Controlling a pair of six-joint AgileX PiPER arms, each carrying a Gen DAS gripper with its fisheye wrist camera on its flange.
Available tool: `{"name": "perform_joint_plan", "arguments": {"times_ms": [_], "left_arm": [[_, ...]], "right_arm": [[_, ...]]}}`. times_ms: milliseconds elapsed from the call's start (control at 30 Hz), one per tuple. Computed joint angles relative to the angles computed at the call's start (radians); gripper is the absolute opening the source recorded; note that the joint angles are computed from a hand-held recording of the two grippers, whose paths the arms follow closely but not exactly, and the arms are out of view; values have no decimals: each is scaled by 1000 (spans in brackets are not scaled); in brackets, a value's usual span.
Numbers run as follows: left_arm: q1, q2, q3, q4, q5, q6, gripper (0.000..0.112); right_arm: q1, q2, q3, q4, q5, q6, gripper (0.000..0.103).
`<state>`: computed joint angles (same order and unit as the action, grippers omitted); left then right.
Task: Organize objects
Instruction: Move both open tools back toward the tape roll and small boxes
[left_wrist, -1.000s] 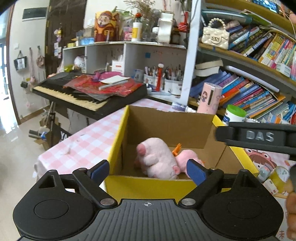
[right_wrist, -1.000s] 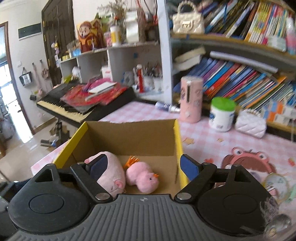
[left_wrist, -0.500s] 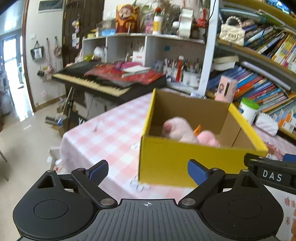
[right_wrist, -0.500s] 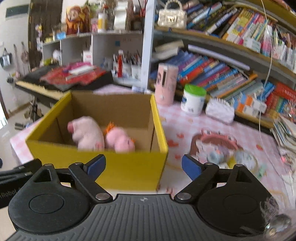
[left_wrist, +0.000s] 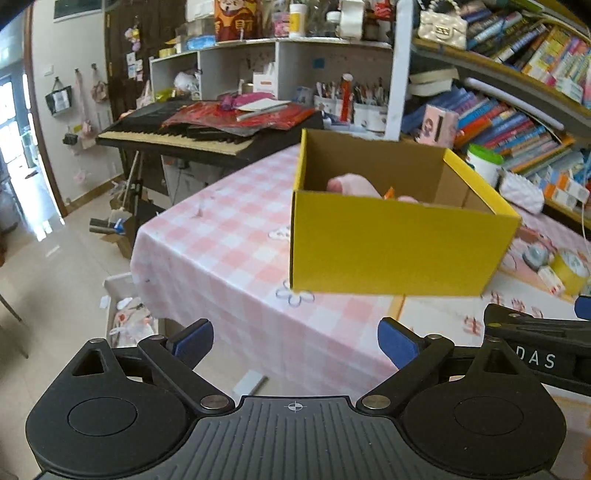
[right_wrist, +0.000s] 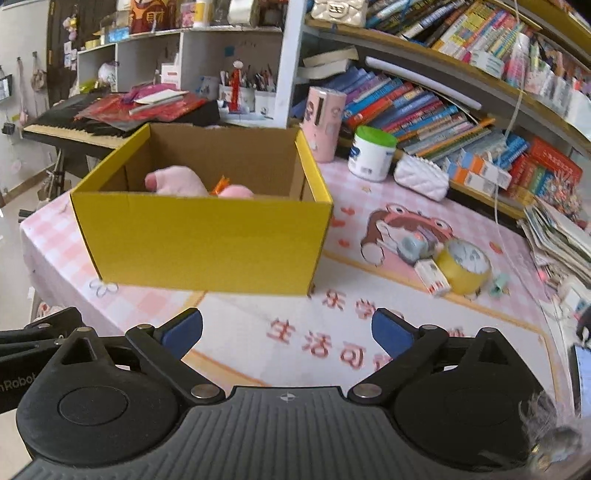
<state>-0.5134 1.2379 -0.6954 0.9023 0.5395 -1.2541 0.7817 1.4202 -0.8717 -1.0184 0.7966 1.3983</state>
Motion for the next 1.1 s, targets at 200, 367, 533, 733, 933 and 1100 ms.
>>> {"name": "perform_joint_plan", "arguments": {"times_ms": [200,367,533,733,933,1100], "left_arm": [[-28,-48,41,-41,-1,65,97],[-66,-76,67,-78,3,116,97],[-112,-95,89,-104,13,138,97],[-149,-91,92,-145,7,163,98],[-208,-64,72,-136,-13,166,97],[-254,-25,42,-126,-32,178,97]], "right_arm": [[62,-42,51,30,72,65,100],[107,-84,97,49,131,132,101],[143,-121,141,78,182,186,101],[193,-174,190,101,250,236,101],[204,-239,232,118,320,273,101],[195,-300,270,134,373,307,101]]}}
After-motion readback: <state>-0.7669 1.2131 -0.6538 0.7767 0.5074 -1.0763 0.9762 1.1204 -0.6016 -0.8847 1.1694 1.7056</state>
